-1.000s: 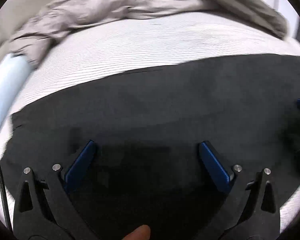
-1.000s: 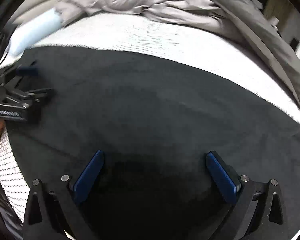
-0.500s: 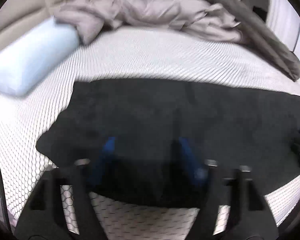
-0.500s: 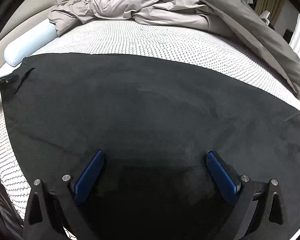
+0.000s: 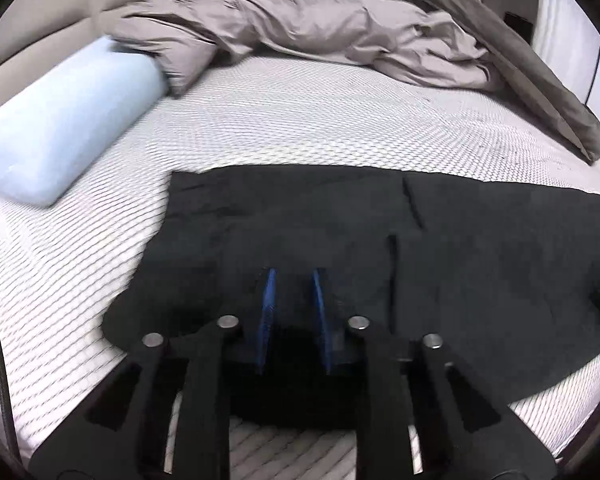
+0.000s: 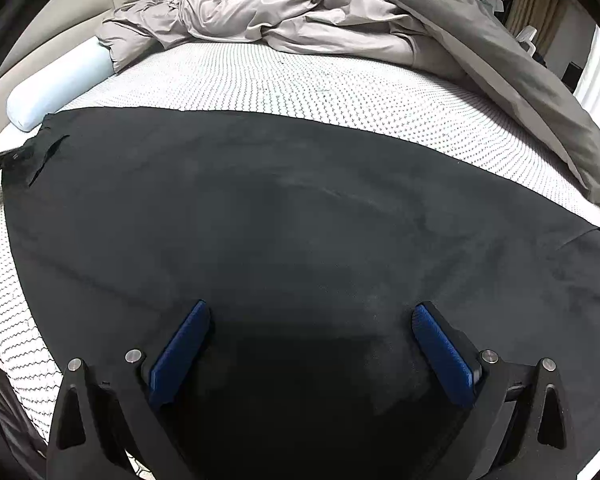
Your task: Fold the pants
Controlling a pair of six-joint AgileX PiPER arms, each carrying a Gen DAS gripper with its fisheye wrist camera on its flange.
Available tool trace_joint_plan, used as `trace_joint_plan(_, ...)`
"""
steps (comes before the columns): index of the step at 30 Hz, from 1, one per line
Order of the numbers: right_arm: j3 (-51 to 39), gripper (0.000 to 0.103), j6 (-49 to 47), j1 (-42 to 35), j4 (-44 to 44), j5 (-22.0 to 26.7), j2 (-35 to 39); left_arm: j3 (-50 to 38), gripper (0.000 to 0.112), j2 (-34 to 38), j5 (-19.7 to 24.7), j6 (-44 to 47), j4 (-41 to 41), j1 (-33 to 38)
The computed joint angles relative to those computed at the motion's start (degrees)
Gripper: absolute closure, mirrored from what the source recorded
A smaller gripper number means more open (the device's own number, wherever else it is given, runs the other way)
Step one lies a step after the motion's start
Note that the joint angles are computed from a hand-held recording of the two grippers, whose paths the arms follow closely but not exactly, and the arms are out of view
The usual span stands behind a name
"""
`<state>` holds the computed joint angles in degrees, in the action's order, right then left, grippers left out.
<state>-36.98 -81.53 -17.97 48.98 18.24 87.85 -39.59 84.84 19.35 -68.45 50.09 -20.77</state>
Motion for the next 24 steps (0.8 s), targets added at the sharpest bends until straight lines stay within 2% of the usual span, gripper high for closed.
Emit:
trace_joint_plan(2, 0.2, 0.001, -2.6, -0.8, 2.1, 1.4, -0.3, -6.3, 0.091, 7.6, 1.9, 4.6, -3.9, 0.7)
trace_joint_plan(4, 0.2, 0.001, -3.4, -1.4, 2.3, 2.3, -0.6, -8.8, 0.091, 10.9, 2.8, 2.2, -1.9, 1.4)
trace_joint_plan(6, 0.3, 0.001, -3.9, -2.6, 1.8, 3.2, -0.9, -8.3, 0.091, 10.7, 0.2, 3.6, -4.5, 5.1)
trace_joint_plan(8, 0.6, 0.001, -4.5, -3.8, 1.6, 3.3, -1.5, -7.2, 0.098, 9.2, 0.7, 1.5, -3.6, 7.2)
trace_joint_plan(9, 0.6, 0.001, -5.0, -4.9, 1.5, 3.5, -1.8, -6.7, 0.098, 8.7, -0.5, 3.2, -5.5, 8.4)
trace_joint_plan(10, 0.6, 0.001, -5.5, -5.8, 1.5, 3.8, -1.9, -6.8, 0.098, 8.3, -1.0, 4.5, -7.8, 8.9)
trace_joint_plan(13, 0.5, 0.001, -8.4, -9.6, 2.6, 5.8, -2.3, -6.5, 0.097, 5.9, 0.0, 2.7, -7.8, 5.9)
trace_joint_plan(15, 0.3, 0.001, -10.4, -12.0, 3.2, 7.6, -2.7, -8.9, 0.094, 6.6, -0.2, 5.0, -9.4, 3.1)
trace_joint_plan(17, 0.2, 0.001, -11.6, -13.9, 3.5, 8.9, -2.9, -13.5, 0.080, 11.2, 3.3, 1.4, -4.9, -0.3)
trace_joint_plan(19, 0.1, 0.001, -12.2, -15.0, 3.6, 9.6, -3.0, -17.8, 0.072, 16.9, 6.1, 2.3, -6.7, -0.4)
trace_joint_plan(22, -0.1, 0.001, -13.6, -17.1, 3.7, 10.4, -3.2, -17.5, 0.070, 18.1, 3.1, 0.8, -10.3, 3.1)
trace_joint_plan(24, -0.4, 0.001, -14.5, -19.2, 3.6, 10.6, -3.1, -17.3, 0.071, 16.6, 6.7, -4.2, -8.2, 3.2)
